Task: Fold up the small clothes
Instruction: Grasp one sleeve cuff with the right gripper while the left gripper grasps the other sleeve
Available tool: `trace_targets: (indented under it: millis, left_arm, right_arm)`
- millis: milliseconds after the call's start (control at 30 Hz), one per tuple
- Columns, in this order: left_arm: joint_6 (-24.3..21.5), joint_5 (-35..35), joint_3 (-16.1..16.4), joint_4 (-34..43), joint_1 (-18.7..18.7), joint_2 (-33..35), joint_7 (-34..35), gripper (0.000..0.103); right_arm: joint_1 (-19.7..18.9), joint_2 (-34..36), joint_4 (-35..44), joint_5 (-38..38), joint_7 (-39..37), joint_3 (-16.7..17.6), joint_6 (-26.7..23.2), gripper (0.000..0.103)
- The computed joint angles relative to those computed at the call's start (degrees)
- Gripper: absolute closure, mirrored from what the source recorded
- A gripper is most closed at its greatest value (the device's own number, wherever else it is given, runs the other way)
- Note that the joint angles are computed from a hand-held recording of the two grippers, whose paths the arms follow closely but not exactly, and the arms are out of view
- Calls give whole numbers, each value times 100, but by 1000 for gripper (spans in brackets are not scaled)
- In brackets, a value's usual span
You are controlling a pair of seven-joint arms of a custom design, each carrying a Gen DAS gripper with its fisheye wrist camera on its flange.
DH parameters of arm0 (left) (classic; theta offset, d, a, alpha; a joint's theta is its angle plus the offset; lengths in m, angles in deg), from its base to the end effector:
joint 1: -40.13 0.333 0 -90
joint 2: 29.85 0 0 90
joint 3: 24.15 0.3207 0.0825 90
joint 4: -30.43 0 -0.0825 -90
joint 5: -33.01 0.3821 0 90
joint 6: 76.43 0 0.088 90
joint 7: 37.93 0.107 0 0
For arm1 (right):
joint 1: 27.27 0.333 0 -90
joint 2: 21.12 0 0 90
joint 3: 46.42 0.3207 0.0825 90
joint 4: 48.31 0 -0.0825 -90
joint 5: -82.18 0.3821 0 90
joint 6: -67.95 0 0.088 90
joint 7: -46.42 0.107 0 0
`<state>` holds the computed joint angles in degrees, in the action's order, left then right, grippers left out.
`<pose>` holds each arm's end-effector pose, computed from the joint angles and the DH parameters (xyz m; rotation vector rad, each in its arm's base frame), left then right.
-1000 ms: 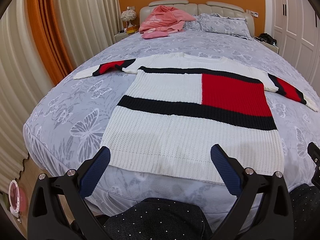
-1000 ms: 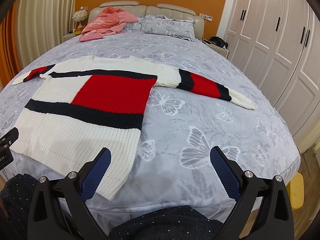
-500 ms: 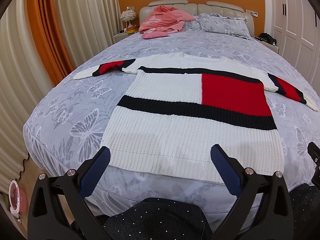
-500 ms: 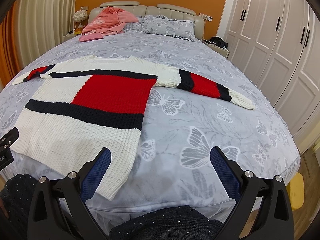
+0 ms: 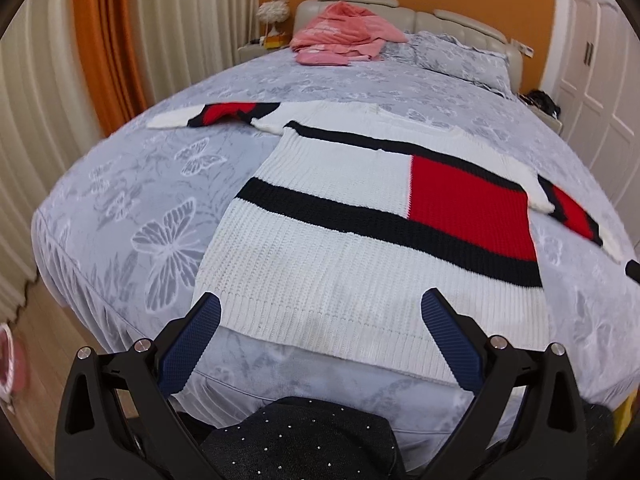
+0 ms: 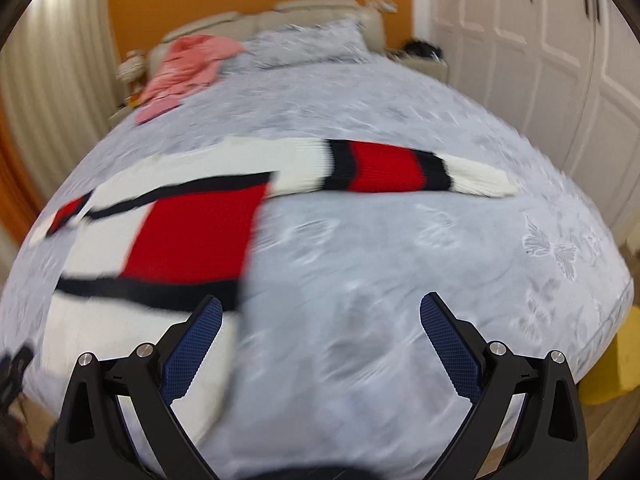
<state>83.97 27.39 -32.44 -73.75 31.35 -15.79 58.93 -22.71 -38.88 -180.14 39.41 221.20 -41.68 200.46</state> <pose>0.6444 -0.1841 0.4969 -1.5295 2.1184 -0.8595 0.4782 0.0676 0.5139 -0.9000 2.5273 -0.8906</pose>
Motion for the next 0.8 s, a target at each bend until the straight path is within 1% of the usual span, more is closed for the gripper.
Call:
trace_targets:
  millis: [33,100,133,167,233,300,400,433,467,500,533,567,600,633,667,700,733,767,800]
  left_arm:
    - [-12,58,32,50,-26,35,-57,5]
    - [-33,217,86,157,-84,107,-128,5]
    - [-49,303,112,224,-121,153,-177,5]
    - [-74,363,126,277,-144,188,-208,5]
    - [-249,507,150,508,-217,327,-297,5]
    - [-380,598,142,762,-287,485,-341,5]
    - [-543,804,175,1131,-429,729,-406,5]
    - [-560,882,198,1214,-481,790,-442,5]
    - [-577,948,208,1311,-522,860,-450,5]
    - [-581,1049,238,1419,-584,946,-470,5]
    - [-588,1092,242,1497,-612,1010,-465,5]
    - [-591,1113,239,1541,-628,1046,-456,5]
    - [-599,1147,250,1609,-650,1101,-451,5]
    - [-629,1141,232,1705,-651,1180,-413,5]
    - [-676,1112,211,1765,-642,1219,-376,5]
    - [-739,1106,214,1877,-651,1302,-361,5]
    - [-758,1093,217,1928,-652,1342,-354,5]
    - [-783,1032,190,1997,-621,1396,-318,5]
    - [-801,979,173,2037,-598,1426,-290,5]
  right_arm:
    - [-151,-74,-120,79,-105,-266,162,5]
    - [-467,-107,-224,253,-231,-602,343,5]
    - [-703,-75,-265,321,-243,-816,512,5]
    - [-876,-21,-279,410,-272,-942,666,5]
    - [-1231,212,-278,736,-386,-1274,1084,5]
    - [-1494,462,-241,1063,-497,-1456,1397,6]
    - [-1806,1019,56,1436,-646,-1567,1569,7]
    - [-1847,1269,223,1710,-850,-1618,1538,7]
    - [-1792,1407,297,2123,-1338,-1754,1539,8]
    - [-1898,1538,378,2273,-1425,-1689,1530,19]
    - [-1941,1667,395,2382,-1456,-1702,1755,32]
    - [-1973,1727,400,2323,-1413,-1697,1905,36]
    - [-1989,1778,432,2140,-1311,-1686,1998,47]
    - [-1999,1875,529,2185,-1487,-1680,2136,71]
    - [-2001,1907,573,2380,-1678,-1665,2269,86]
    - [-1991,1881,573,2380,-1625,-1654,2449,88]
    - [-1950,1805,593,1979,-1292,-1638,2894,88]
    - [-1906,1800,722,1709,-1200,-1594,3090,88]
    - [-1827,1858,966,1665,-1415,-1516,3196,88]
